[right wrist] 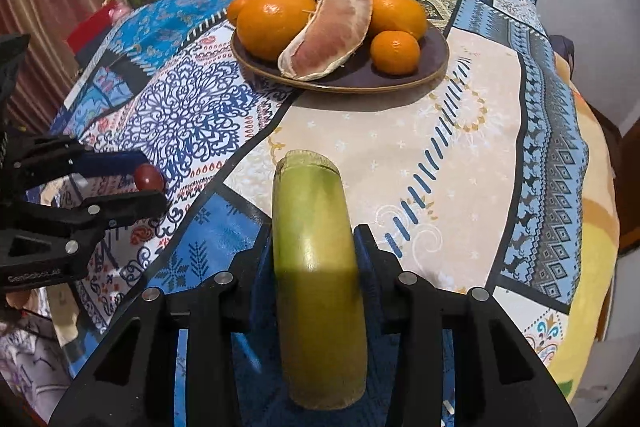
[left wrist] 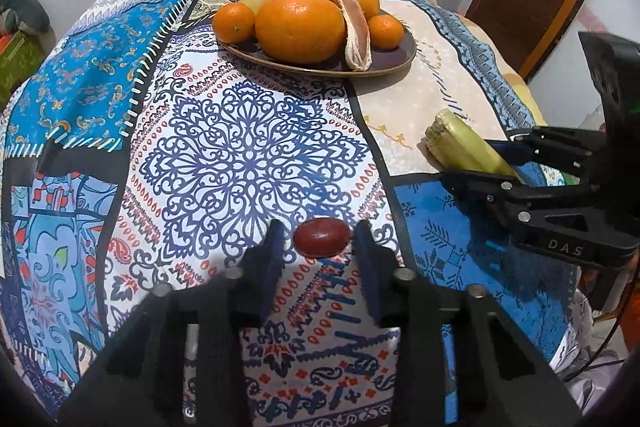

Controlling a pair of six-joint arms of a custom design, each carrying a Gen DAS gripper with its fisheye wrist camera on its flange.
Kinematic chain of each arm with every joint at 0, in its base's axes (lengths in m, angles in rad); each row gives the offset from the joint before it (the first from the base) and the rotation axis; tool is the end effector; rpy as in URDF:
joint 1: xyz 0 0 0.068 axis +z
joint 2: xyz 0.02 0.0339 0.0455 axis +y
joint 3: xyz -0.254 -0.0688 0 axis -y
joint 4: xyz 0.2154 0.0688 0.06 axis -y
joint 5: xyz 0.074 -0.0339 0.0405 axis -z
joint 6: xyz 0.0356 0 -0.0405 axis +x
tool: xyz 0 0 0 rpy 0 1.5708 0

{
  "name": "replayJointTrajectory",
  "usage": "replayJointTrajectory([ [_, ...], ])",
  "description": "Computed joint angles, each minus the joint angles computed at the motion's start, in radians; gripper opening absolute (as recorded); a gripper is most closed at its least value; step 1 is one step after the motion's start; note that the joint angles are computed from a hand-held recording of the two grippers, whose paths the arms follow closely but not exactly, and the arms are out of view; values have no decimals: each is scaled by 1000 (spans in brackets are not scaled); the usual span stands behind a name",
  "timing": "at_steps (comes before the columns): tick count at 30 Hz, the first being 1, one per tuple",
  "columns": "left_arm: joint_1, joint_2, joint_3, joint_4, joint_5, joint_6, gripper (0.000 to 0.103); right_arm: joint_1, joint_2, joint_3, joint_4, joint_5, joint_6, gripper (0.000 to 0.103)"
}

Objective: Organize fruits
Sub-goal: 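Grasp the second yellow-green cylinder with the right gripper while the left gripper grasps the date, then lower the cylinder and date onto the plate and open both grippers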

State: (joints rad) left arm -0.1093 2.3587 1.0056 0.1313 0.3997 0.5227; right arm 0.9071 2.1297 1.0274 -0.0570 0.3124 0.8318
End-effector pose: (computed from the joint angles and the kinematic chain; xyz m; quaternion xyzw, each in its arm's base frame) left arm 0.3381 -0.0510 -0.0051 0.3327 0.9067 -0.1564 0.2067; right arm 0.2234 0.2679 0.0649 -0.0046 0.9675 0.0559 0.2466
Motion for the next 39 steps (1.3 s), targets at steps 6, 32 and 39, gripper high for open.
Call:
replayJointTrajectory([
  [6, 10, -9, 4, -19, 16, 5, 30, 17, -27, -13, -11, 45, 21, 35],
  [32, -55, -49, 307, -90, 42, -139, 30, -136, -183, 8, 18, 178, -136, 35],
  [39, -93, 64, 502, -154, 14, -181, 30, -176, -99, 86, 46, 144, -182, 35],
])
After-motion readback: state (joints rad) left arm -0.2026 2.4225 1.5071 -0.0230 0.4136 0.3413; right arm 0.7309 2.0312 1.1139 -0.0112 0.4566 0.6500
